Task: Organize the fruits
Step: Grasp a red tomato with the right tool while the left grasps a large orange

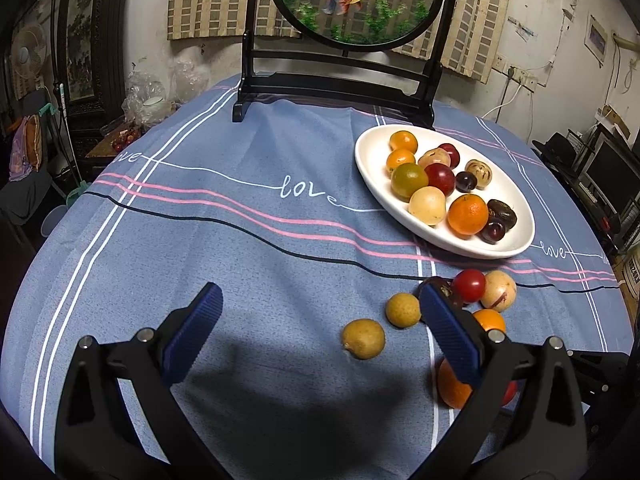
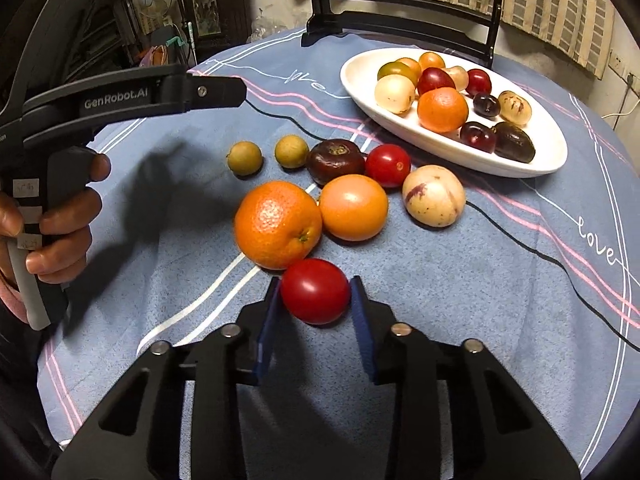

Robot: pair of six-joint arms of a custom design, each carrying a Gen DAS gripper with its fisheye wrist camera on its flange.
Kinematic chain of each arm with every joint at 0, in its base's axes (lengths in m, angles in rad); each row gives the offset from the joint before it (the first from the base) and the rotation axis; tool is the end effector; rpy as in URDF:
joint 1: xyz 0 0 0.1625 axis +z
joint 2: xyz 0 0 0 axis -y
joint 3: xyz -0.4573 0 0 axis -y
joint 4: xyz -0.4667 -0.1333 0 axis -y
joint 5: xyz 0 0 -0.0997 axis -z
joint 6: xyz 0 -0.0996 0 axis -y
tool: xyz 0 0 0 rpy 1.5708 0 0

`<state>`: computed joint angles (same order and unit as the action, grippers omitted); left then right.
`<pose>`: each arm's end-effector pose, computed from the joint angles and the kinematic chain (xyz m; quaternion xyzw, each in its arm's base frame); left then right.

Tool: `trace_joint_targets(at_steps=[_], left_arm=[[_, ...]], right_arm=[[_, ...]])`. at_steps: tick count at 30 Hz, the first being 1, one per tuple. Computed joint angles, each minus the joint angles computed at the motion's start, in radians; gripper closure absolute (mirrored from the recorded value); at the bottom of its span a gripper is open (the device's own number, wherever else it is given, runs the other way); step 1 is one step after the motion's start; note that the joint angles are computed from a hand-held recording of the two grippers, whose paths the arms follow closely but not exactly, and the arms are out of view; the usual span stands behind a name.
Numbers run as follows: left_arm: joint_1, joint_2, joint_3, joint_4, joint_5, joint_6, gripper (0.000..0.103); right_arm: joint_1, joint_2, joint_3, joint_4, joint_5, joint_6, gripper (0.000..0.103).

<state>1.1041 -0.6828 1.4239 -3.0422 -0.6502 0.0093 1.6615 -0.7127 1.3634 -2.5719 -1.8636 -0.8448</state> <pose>-0.1762 -0.8222 0.1576 0.0431 0.8507 -0.4057 0.3316 0.1805 -0.8308 0.1235 0.4165 -0.8810 0.1074 0.1970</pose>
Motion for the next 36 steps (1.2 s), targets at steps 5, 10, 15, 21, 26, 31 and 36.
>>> trace_joint_targets(at_steps=[5,10,15,21,26,31,36], left_arm=[[0.002,-0.004,0.003,0.01,-0.009,-0.013,0.003],[0.017,-0.041,0.024,0.096,-0.204,-0.029,0.004],[0.006,-0.045,0.042,0.141,-0.322,0.087,0.02],[-0.012,-0.023,0.04,0.201,-0.305,0.164,0.033],[-0.008,-0.021,0.033,0.24,-0.299,0.143,0.045],[-0.007,-0.014,0.026,0.265,-0.299,0.148,0.048],[-0.005,-0.005,0.016,0.283,-0.304,0.149,0.048]], right_arm=[[-0.01,-0.009,-0.022,0.023,0.031,0.05,0.069],[-0.025,-0.018,-0.046,0.003,0.055,0.138,0.069],[-0.035,-0.009,-0.076,0.032,0.048,0.209,0.069],[-0.035,-0.009,-0.076,0.038,0.047,0.216,0.069],[-0.035,-0.012,-0.073,0.038,0.047,0.218,0.069],[-0.035,-0.013,-0.072,0.037,0.049,0.217,0.069],[-0.035,-0.013,-0.071,0.035,0.047,0.218,0.069]])
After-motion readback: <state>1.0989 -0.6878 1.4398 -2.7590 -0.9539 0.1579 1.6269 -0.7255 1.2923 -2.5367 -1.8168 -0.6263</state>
